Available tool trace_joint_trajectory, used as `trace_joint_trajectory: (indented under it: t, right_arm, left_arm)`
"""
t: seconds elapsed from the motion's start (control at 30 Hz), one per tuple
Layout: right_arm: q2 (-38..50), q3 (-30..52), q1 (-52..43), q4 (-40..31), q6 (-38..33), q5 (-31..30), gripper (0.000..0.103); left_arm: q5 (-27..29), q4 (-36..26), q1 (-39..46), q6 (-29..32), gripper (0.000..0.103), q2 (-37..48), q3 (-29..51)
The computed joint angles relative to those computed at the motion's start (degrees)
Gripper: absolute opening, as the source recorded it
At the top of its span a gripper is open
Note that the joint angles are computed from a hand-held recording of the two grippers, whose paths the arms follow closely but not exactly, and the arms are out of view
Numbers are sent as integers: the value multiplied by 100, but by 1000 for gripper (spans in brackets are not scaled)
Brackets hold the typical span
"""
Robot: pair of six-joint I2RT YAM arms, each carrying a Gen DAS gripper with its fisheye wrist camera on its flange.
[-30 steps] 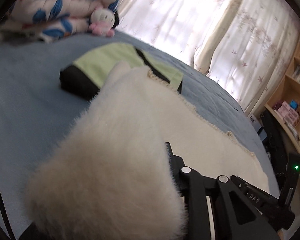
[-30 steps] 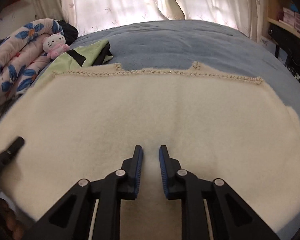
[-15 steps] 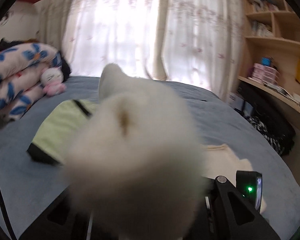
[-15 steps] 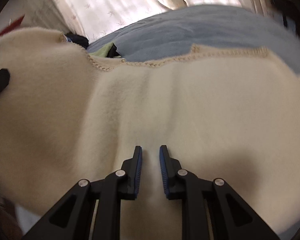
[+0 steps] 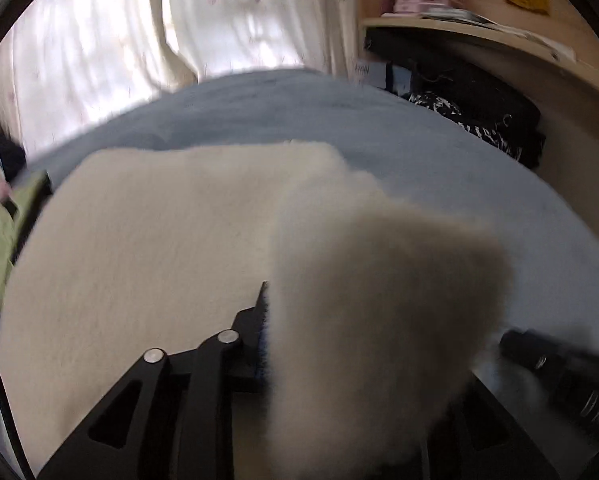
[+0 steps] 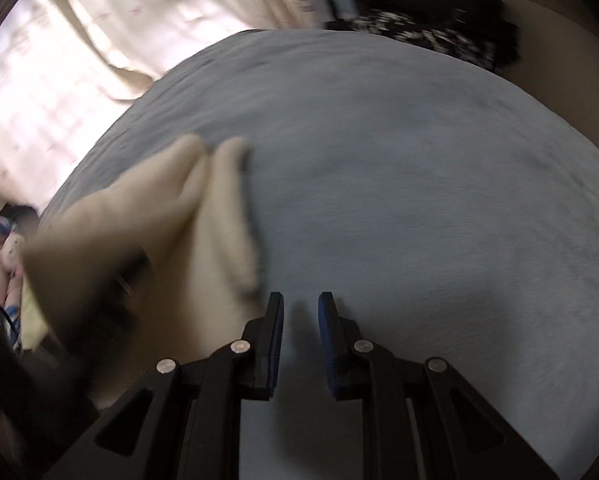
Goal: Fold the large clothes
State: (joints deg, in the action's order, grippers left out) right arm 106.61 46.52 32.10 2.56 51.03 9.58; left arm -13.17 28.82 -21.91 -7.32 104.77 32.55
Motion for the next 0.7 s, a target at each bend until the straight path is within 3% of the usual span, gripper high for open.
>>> trace_joint_trajectory:
  t: [0.03,0.1,0.13,0.2,0.3,0.53,0.63,0.7]
  right_arm:
    - [81,20,-43,52,0,-137,18]
    - [85,-12,-63,120,-38,-229,22]
    - [55,-13,-80,103,-73,-199,22]
    - [-86,-183,-198,266,-157,-259,23]
    - [-209,-372,-157,504,-79,-220,37]
    - [-603,-689,-5,886,1,-202,38]
    - [-858,-816,95,1093,48,-340,44]
    - [-1084,-905,231,1304,90,-379,50]
  left_arm:
    - [-65,144,-104,150,56,-34,-93]
    - [455,-236,-7,262,77,-283,-70]
    - [443,-490,0,225,77,-425,-29]
    - [1206,-783,386,327,79,-816,-139]
    - [1764,-1393,756,179,81,-1567,-302]
    - [2888,-2818,2396,362,83,-4250,-1160]
    - [3148,-3264,3564,822,87,-4862,-1266]
    - [2855,-3215,4037,1088,87,-4774,-1293]
